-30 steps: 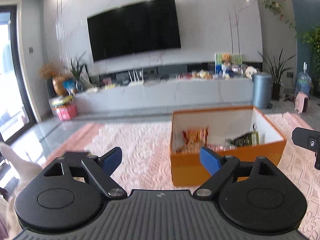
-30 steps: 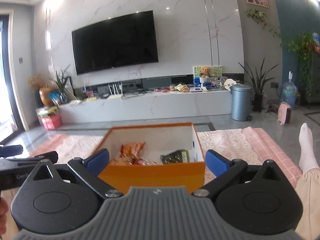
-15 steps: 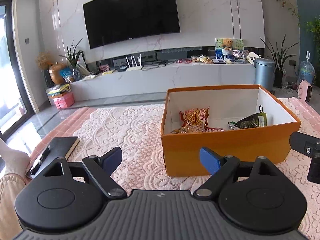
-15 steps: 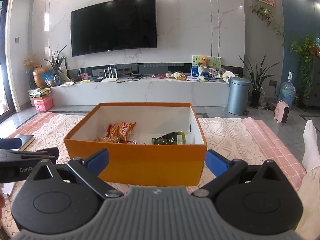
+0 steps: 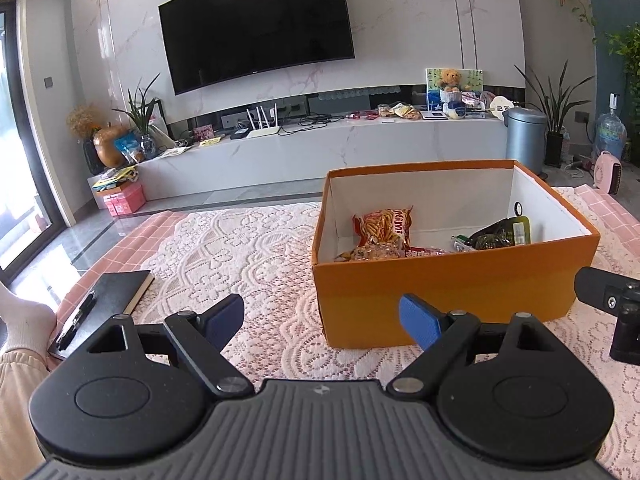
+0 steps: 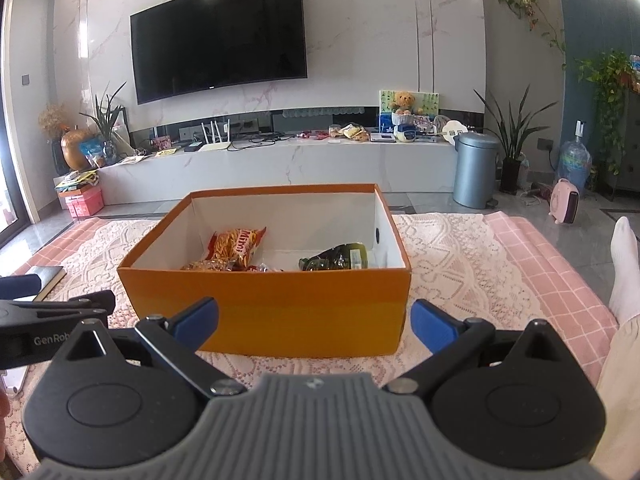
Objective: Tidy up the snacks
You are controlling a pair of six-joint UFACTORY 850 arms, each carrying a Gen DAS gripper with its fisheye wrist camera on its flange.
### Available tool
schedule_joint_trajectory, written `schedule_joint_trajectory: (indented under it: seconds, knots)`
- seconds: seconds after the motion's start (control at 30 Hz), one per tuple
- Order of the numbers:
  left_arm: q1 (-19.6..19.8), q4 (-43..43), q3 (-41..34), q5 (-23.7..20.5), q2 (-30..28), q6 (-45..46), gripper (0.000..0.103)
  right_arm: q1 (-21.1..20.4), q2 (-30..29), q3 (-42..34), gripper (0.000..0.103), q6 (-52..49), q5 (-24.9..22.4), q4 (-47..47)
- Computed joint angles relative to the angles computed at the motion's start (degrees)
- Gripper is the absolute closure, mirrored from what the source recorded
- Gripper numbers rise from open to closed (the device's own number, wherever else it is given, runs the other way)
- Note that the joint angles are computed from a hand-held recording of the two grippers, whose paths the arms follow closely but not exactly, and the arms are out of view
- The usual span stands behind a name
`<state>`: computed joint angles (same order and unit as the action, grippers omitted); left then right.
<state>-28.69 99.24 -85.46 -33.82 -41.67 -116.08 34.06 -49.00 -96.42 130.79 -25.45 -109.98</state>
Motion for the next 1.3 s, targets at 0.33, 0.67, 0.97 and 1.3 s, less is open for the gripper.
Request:
schedule_joint_trajectory:
  seconds: [0.33, 0.67, 0.97, 1.3]
  knots:
    - [-0.2, 0.4, 0.5, -0.7, 0.7, -1.0, 0.001, 0.1, 1.0, 1.6, 0.004, 3.2, -0.7, -3.0]
    - [-0.1, 0.6, 0.8, -0.9, 0.9, -1.3, 0.001, 0.3, 1.4, 2.1, 0.004, 3.8, -1.1, -3.8]
    - [-0.1, 0.6, 0.8, -0.9, 0.9, -1.3, 0.001, 0.3, 1.4, 2.1, 0.004, 3.7, -1.1, -3.8]
    - [-0.1, 0.6, 0.8, -0.9, 1.0, -1.3, 0.001, 0.3, 1.7, 2.3, 0.004, 3.9, -1.1, -4.1]
